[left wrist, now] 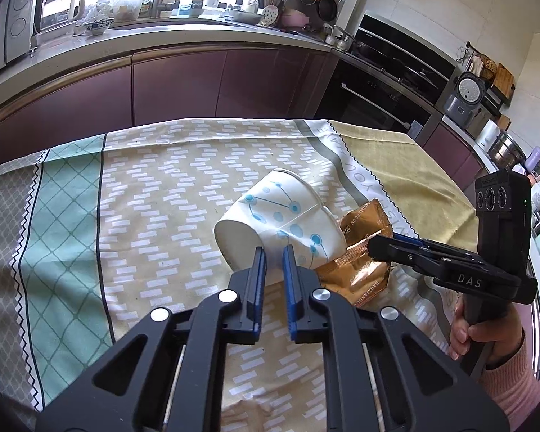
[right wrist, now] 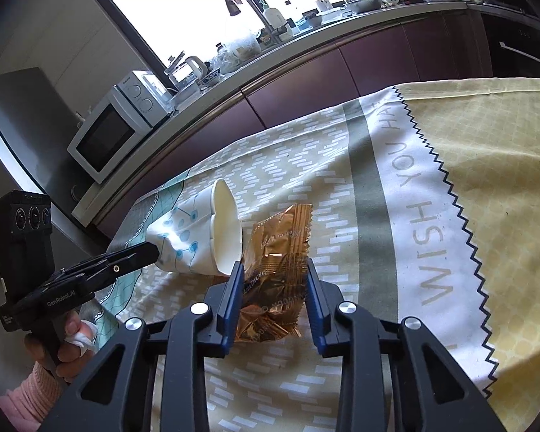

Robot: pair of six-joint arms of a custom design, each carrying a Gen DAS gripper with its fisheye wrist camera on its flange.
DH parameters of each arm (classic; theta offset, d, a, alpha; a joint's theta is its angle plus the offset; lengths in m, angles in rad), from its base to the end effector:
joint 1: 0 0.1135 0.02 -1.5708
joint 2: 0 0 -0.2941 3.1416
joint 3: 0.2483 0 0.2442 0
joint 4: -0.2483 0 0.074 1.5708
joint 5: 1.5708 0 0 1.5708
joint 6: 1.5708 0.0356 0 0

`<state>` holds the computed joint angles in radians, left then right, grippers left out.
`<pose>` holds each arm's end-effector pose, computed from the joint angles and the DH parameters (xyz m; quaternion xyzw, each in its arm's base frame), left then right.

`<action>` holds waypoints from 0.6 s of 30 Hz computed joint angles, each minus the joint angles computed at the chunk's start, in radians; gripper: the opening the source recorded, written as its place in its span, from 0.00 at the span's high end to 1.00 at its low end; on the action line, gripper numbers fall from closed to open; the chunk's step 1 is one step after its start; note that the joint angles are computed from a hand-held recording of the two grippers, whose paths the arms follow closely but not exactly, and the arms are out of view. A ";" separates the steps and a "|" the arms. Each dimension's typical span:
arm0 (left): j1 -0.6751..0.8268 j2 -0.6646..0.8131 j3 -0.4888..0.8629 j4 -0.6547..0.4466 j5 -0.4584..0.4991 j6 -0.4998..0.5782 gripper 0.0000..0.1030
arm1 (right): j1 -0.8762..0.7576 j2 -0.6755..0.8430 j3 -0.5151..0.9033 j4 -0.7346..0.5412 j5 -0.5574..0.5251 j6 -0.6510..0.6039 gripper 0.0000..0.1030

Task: Collect trash
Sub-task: 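Grasp the blue-dotted paper cup with the left tool while the right tool grasps the gold wrapper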

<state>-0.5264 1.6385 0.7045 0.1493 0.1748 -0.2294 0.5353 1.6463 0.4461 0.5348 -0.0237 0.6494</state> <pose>0.2615 -0.1591 0.1752 0.1692 0.9051 -0.2157 0.3249 0.2319 0.1385 0.1402 0.0461 0.8980 0.2530 0.3569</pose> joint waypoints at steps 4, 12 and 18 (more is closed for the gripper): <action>0.015 -0.044 -0.034 0.006 0.015 0.001 0.92 | 0.010 -0.015 -0.019 0.018 0.001 0.006 0.72; 0.050 -0.182 -0.130 -0.005 0.023 0.021 0.93 | 0.036 -0.082 -0.062 0.037 0.029 0.023 0.74; 0.099 -0.279 -0.190 -0.041 0.045 0.051 0.94 | 0.063 -0.133 -0.083 0.036 0.052 0.034 0.74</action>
